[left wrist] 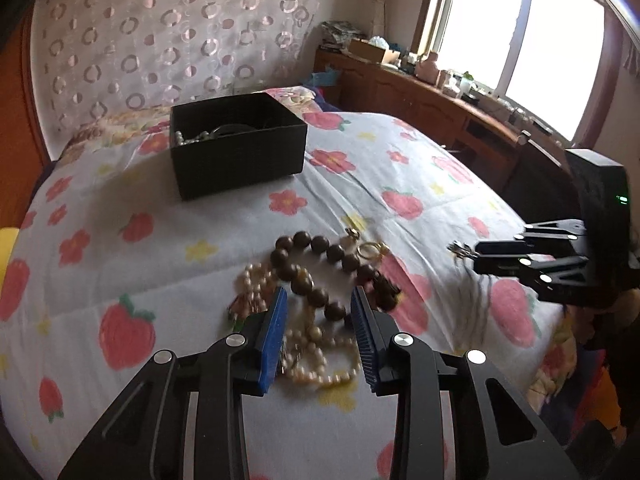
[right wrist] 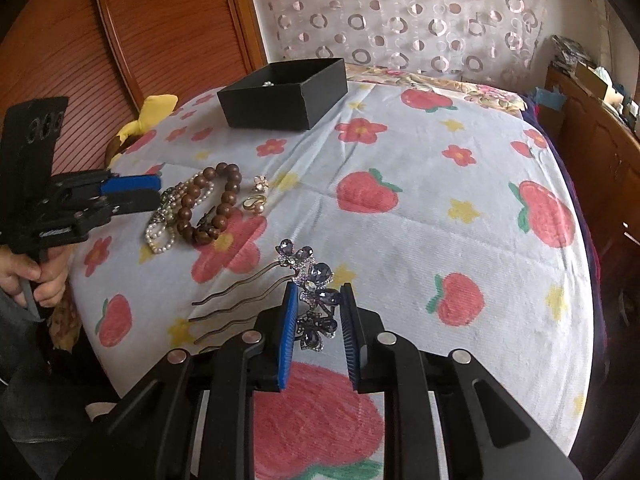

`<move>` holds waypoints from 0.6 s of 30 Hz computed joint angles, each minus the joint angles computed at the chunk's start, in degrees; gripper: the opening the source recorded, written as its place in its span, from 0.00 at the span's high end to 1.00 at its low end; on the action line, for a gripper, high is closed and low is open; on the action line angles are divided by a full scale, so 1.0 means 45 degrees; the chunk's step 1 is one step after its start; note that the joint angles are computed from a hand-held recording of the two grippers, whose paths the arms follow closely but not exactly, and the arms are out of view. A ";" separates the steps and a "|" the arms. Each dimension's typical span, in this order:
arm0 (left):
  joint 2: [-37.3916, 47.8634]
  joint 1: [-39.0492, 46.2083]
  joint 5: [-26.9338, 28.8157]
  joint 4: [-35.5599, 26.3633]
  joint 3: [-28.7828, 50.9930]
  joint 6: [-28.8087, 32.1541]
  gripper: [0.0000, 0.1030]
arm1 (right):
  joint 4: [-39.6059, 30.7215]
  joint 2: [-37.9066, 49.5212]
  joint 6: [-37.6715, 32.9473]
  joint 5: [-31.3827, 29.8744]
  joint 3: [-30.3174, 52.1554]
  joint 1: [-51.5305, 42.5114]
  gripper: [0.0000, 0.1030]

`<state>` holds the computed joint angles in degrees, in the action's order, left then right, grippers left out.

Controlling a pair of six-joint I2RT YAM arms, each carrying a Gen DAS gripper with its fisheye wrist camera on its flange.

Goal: Organize jewelry
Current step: 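Grasp and lift the brown bead bracelet with the left gripper while the right gripper holds the hairpin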

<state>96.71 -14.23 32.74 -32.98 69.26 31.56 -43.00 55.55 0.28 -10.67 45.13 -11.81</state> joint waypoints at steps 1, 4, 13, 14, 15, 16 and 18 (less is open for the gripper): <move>0.0220 -0.0192 -0.0233 0.0026 0.0193 -0.0120 0.70 | 0.0013 -0.0003 0.0003 -0.0021 -0.0008 -0.0017 0.77; 0.0992 -0.0574 -0.0927 -0.0280 0.0896 -0.0434 0.70 | -0.0011 -0.0066 0.0007 -0.0019 -0.0030 -0.0011 0.77; 0.1754 -0.0695 -0.0710 -0.1433 0.1880 -0.0427 0.84 | 0.0039 -0.0139 0.0007 -0.0085 -0.0102 -0.0057 0.77; 0.1727 -0.0678 -0.0642 -0.1311 0.1796 -0.0434 0.85 | 0.0066 -0.0192 0.0027 -0.0030 -0.0122 -0.0020 0.77; 0.1720 -0.0682 -0.0625 -0.1262 0.1753 -0.0394 0.85 | 0.0093 -0.0220 0.0053 0.0048 -0.0118 0.0046 0.77; 0.1694 -0.0658 -0.0549 -0.1326 0.1745 -0.0286 0.86 | 0.0087 -0.0262 0.0042 0.0087 -0.0129 0.0075 0.77; 0.1421 -0.0611 -0.0477 -0.1063 0.1495 -0.0259 0.88 | 0.0103 -0.0303 0.0042 0.0289 -0.0096 0.0236 0.77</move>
<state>103.10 -16.98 30.59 -37.76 75.99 30.40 -42.54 54.19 0.47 -9.37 44.70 -10.75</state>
